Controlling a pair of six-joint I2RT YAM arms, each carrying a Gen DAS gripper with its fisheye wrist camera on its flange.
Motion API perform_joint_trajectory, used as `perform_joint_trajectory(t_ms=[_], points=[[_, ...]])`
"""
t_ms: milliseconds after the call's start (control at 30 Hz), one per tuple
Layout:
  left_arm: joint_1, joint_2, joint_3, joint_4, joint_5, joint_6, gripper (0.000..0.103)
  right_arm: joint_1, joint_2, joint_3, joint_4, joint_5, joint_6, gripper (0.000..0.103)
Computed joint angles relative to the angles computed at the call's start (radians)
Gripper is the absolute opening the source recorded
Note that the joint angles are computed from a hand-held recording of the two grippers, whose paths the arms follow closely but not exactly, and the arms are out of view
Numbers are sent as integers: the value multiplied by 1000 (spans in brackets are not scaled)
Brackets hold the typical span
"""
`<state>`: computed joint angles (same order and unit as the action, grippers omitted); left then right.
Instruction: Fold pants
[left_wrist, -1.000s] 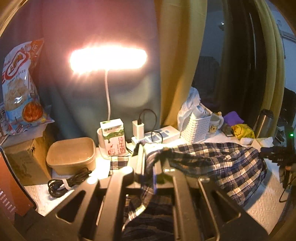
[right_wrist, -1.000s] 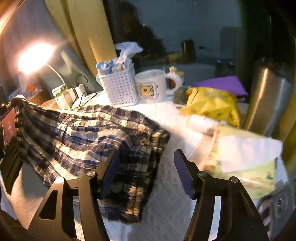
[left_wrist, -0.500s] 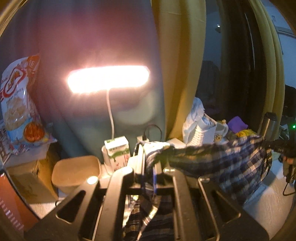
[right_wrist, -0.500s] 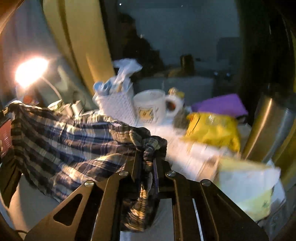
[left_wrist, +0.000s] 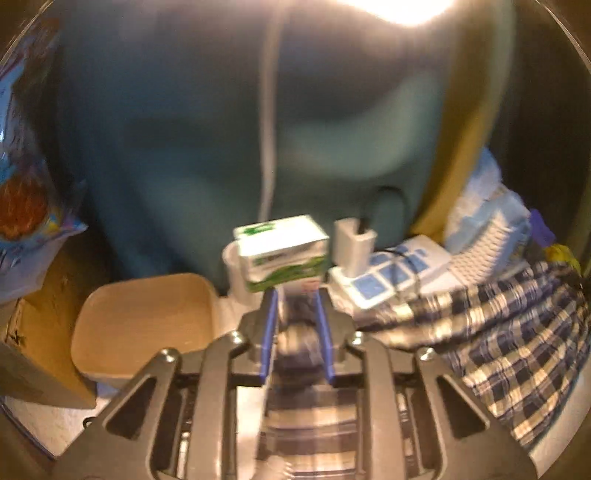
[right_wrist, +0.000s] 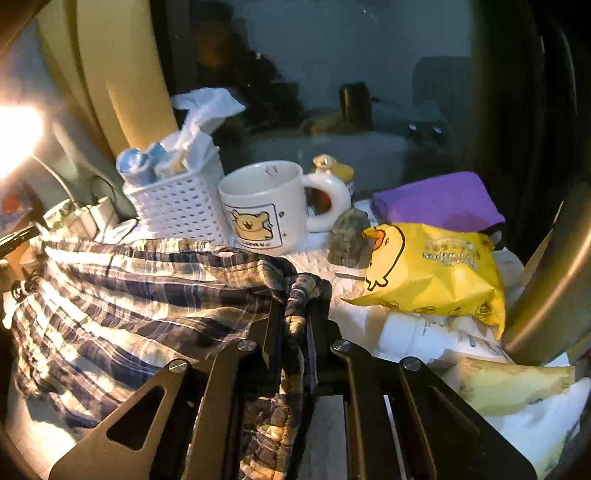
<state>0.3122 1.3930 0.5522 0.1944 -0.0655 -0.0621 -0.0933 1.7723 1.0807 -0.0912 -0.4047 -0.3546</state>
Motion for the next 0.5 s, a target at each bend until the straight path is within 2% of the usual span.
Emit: perform_joint_trajectory(t_ms=[33,67,133,167,200,267,433,500], points=[[15,-13,-5,-9,1,-12,32,3,12,7,2,10,4,12],[26,-29,-12,-17,6,-20,43,6,27,18,1,20,10,14],[39,-86,-42,-39,26,-21,51,10,45,40,-22,37,16,23],[35,-118,-57,-58,26,-18,60,12,46,44,-29,48,18,33],[35,-135,-75,-59,32,-12,66,12,38,38,-27,57,22,49],[4,-230,-131,-109,24,-17,72,5,5,10,-8,56,37,67],[-103,-499,-265,-301,-21,-126,73,-32,-90,-51,-27,19,40,70],[-203,-672,-321,-440,-65,-221,73,-49,-130,-83,-39,4,32,70]])
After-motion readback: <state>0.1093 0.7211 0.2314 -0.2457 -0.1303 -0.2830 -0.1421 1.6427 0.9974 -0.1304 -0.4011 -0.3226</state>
